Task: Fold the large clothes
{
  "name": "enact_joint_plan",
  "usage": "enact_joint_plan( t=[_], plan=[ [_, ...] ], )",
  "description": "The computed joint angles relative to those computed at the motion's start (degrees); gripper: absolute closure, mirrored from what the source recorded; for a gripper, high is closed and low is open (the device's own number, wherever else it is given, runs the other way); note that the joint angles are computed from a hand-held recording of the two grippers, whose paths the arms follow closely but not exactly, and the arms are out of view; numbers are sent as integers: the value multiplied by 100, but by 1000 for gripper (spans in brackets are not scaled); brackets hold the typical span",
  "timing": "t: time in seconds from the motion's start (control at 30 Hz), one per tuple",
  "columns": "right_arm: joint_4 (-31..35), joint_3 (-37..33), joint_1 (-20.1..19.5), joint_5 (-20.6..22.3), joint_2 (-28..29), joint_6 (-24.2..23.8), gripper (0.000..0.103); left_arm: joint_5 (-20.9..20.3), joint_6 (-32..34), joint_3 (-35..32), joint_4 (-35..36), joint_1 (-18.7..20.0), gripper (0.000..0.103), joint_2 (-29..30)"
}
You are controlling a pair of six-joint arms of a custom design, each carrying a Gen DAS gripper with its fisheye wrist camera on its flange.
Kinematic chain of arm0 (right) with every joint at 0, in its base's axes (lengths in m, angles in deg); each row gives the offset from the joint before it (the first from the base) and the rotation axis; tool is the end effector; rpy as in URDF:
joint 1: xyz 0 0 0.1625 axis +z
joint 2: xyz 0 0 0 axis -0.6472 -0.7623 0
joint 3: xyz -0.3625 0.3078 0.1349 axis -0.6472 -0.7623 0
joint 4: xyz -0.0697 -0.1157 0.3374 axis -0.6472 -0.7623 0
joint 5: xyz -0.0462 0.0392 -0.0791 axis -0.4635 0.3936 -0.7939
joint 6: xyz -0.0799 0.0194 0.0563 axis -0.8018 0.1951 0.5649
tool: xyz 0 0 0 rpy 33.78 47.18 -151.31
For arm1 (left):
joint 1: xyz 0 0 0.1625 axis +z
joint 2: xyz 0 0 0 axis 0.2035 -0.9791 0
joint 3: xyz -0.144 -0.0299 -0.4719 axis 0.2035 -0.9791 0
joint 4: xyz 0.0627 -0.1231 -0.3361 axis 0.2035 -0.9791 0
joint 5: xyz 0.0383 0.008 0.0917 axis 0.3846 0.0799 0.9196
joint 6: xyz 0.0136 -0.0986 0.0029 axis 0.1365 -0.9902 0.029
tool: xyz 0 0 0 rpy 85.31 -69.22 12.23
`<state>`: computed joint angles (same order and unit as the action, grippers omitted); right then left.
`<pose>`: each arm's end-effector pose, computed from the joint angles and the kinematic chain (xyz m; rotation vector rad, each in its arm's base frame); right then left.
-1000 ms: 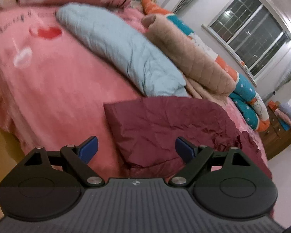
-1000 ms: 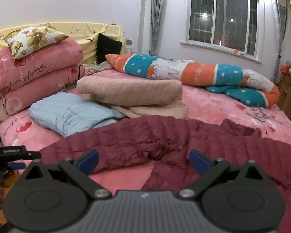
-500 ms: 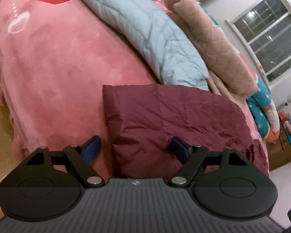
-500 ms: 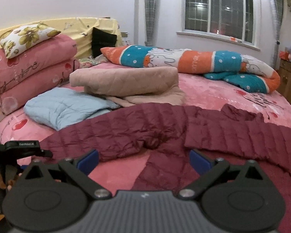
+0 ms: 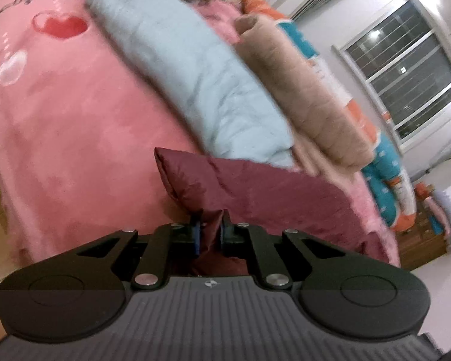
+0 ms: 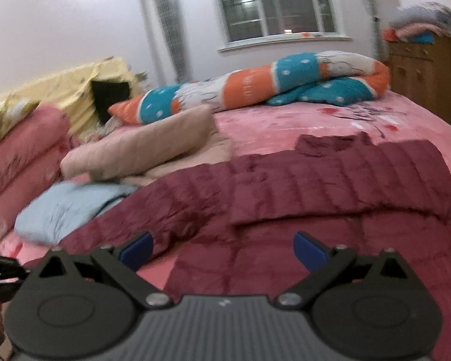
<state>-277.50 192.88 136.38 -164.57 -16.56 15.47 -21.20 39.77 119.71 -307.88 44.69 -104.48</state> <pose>0.1850 -0.5847 0.1013 0.7831 -2.5118 1.1274 -0.0336 -0.4542 0.1498 -0.8668 2.1359 -1.6305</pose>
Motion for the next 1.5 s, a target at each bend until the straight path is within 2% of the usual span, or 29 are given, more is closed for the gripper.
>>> enact_joint_plan(
  t=[0.23, 0.4, 0.53, 0.73, 0.83, 1.0, 1.1, 1.13, 1.23, 1.33, 1.5],
  plan=[
    [-340, -14, -299, 171, -59, 168, 4, 47, 1480, -628, -374, -342, 98, -318],
    [-504, -105, -554, 316, -99, 358, 4, -250, 2648, -1427, -189, -509, 98, -527],
    [-529, -211, -749, 372, -179, 593, 4, -656, 3229, -2160, 180, -541, 98, -516],
    [-973, -428, -997, 386, -126, 362, 4, -1393, 3668, -3363, 1110, -529, 98, -284],
    [-1149, -592, -1125, 351, -89, 276, 4, -1786, 3903, -4094, 1810, -543, 98, -56],
    [-1039, -930, -1349, 285, -199, 737, 4, -2530, 4140, -5315, 3055, -482, 98, 482],
    [-985, -1030, -1560, 506, -355, 1508, 4, -2921, 4189, -6074, 3759, -427, 98, 892],
    [-1005, -1077, -1608, 541, -375, 1594, 4, -3073, 4193, -6366, 4016, -402, 98, 1052],
    [-1050, -1268, -1676, 221, -388, 1725, 4, -3347, 4277, -7149, 4632, -336, 98, 1501],
    [-902, -1329, -1781, 204, -450, 2089, 4, -3608, 4229, -7922, 5270, -237, 98, 1951],
    [-853, -1430, -1852, 157, -461, 2309, 4, -3921, 4160, -9185, 6220, -55, 98, 2702]
  ],
)
